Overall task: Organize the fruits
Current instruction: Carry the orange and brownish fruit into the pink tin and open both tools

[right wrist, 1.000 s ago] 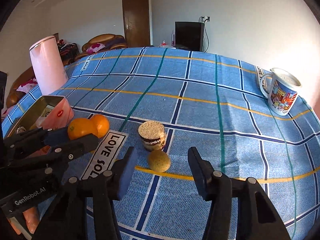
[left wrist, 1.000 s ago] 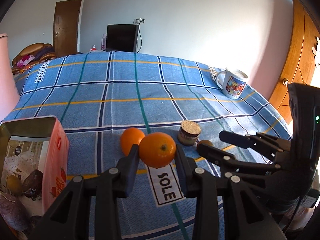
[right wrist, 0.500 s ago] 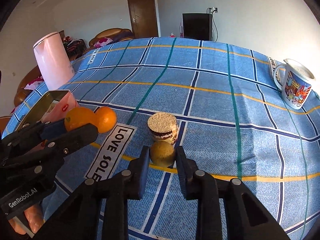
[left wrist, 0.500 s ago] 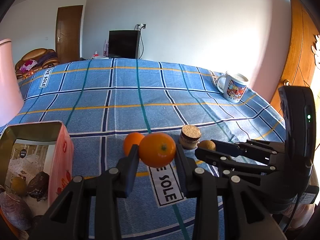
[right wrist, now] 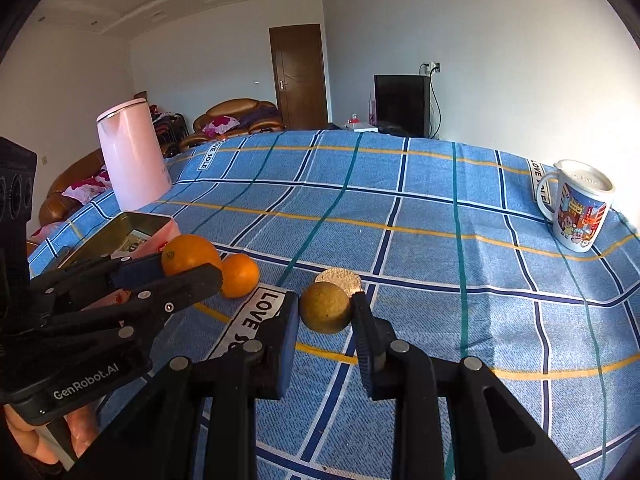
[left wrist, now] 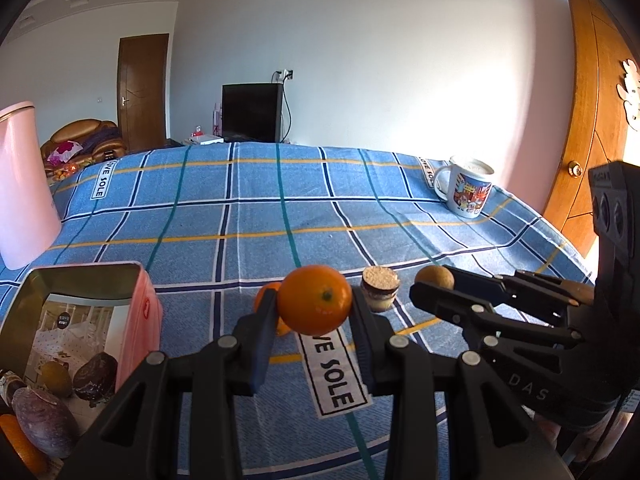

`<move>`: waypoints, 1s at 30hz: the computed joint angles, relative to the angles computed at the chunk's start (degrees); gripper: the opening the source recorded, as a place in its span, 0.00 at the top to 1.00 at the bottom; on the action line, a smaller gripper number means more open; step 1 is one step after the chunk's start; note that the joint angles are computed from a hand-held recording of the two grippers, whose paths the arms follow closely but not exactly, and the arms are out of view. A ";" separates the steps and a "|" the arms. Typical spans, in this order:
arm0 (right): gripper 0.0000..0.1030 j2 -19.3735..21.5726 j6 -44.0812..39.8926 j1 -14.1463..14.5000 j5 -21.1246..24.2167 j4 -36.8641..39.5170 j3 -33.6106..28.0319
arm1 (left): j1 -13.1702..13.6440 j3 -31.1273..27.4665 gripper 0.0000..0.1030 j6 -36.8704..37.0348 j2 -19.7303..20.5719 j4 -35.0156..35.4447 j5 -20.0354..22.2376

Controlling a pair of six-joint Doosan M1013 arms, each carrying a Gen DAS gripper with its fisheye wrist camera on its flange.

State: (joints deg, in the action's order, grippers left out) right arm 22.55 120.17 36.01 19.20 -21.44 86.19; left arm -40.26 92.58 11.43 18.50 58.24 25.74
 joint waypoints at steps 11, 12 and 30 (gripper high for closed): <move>0.73 -1.66 18.39 0.57 -5.25 -18.89 3.06 | -0.84 0.94 0.64 -6.24 -0.47 7.71 1.34; 0.73 -1.80 20.22 0.60 -5.62 -20.77 3.33 | -0.92 1.01 0.64 -6.79 -0.51 8.39 1.50; 0.73 -3.32 55.64 1.35 -6.99 -56.82 6.42 | -2.96 2.64 0.64 -17.27 -1.17 22.27 5.86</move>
State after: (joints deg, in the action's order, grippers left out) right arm 19.23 175.80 37.36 12.22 -78.26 92.61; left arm -43.22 95.22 -5.84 17.34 80.51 31.60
